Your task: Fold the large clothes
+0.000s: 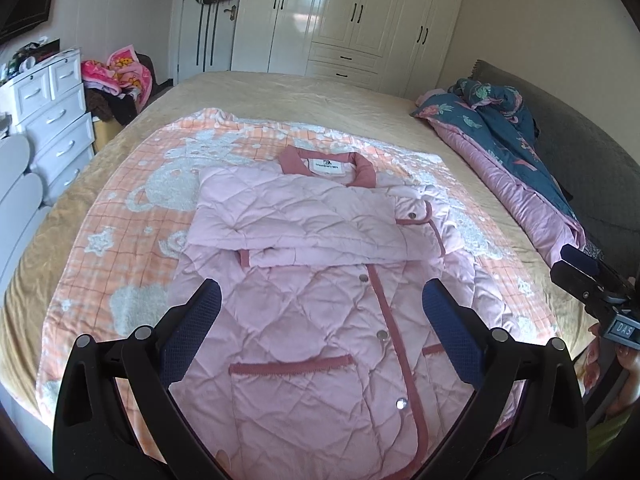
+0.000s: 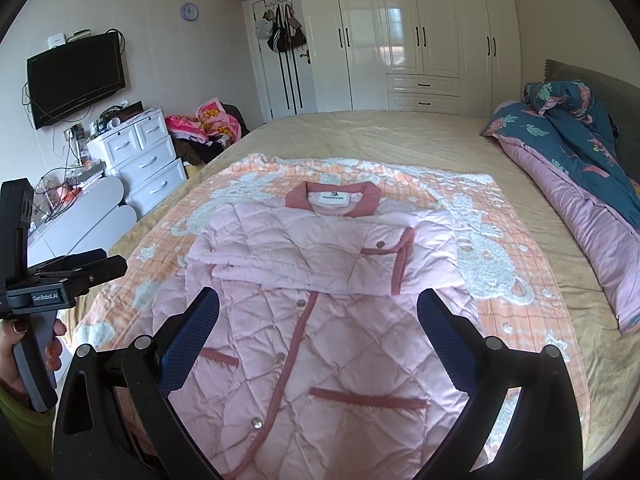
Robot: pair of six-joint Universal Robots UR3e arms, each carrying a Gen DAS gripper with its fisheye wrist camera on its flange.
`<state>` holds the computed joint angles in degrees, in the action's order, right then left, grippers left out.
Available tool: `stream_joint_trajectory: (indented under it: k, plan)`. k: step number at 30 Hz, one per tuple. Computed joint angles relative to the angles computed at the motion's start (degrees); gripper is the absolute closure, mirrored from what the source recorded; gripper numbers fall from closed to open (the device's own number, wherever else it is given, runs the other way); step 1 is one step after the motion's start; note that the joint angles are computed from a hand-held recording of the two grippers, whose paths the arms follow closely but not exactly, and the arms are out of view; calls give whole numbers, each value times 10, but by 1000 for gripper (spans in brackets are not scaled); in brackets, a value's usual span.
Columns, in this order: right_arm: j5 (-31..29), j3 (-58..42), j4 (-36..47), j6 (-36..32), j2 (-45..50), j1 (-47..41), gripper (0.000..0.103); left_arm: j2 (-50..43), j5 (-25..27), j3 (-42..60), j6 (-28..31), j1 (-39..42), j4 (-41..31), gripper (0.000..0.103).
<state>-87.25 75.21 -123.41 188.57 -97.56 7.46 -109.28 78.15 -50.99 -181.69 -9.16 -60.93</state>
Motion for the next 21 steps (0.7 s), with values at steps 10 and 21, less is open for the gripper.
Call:
stream_joint_trajectory:
  k: [10, 21]
  plan:
    - [13, 91, -9, -10, -69, -20, 4, 55, 21, -114, 0, -10, 55, 8]
    - [36, 174, -7, -22, -133, -61, 4, 98, 32, -223, -4, 1, 93, 8]
